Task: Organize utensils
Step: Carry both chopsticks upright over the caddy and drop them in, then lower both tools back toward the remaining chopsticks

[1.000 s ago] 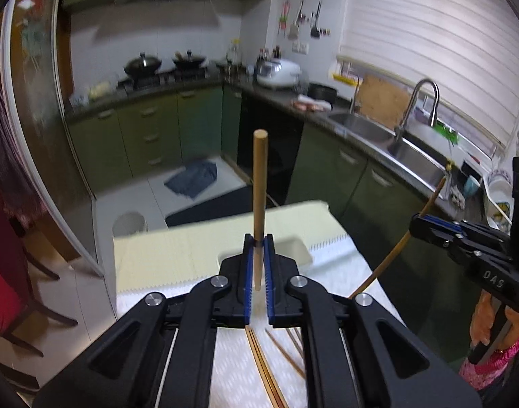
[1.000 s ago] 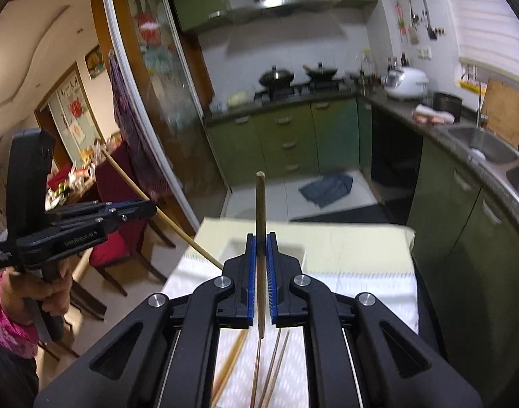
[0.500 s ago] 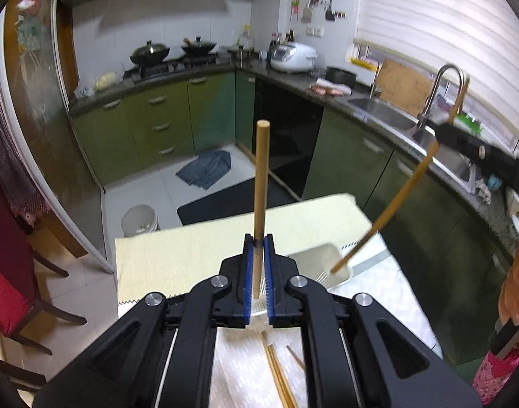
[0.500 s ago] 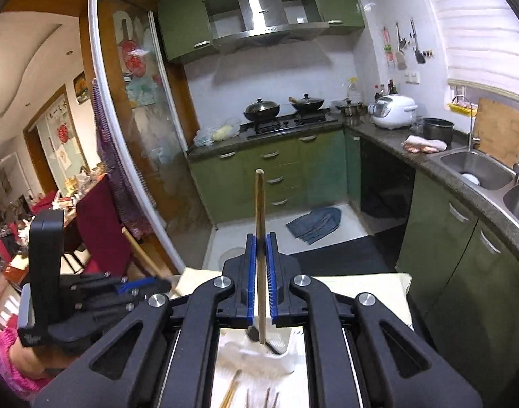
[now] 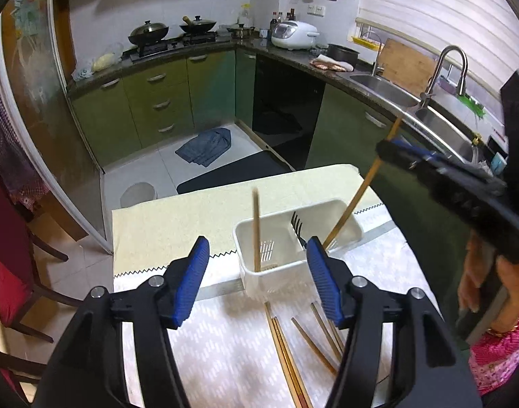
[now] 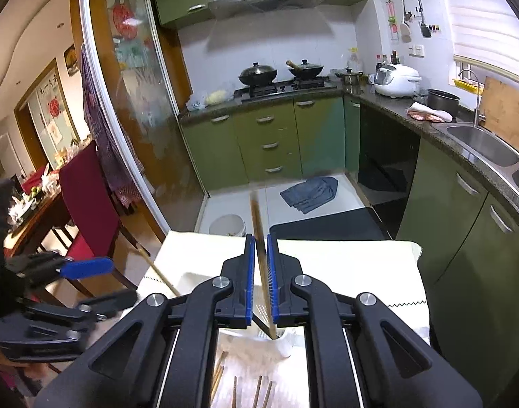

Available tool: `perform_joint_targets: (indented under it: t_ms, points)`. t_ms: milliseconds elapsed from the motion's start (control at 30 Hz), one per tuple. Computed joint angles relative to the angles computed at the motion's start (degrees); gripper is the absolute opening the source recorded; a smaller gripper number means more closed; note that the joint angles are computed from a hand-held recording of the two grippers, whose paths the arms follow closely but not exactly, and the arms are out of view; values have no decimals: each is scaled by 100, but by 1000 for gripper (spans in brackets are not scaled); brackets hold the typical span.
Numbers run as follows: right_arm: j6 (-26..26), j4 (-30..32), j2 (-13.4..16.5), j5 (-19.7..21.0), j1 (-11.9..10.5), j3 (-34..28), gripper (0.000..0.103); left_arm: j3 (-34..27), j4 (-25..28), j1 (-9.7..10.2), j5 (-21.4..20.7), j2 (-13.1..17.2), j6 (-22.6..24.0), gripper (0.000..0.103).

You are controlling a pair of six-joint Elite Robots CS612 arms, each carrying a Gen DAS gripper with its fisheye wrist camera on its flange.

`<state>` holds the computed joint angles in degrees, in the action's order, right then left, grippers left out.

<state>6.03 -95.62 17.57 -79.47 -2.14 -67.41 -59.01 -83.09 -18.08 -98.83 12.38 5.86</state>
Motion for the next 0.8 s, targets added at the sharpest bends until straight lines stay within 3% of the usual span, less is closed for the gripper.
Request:
perform_joint_targets:
  t_ms: [267,400,467,633,800]
  points:
    - [24,210,239,116,-28,-557,12,-688,761,53,-94,298,-75,57]
    - [-20,626,482,97,-48,-1202,28,-1110,1328,22,89,608,-5,57]
    - [-148,1058,644,80,-60,-1557,30,-1249,1723,-18,218,770,33,57]
    - [-242,1935,1024,50,-99,-2176,30,-1146,2442,-89,483,960,-75,56]
    - [-257,2463,1408,-205,-158,-2631,30,-936,2569,-128,543,1005,-299,56]
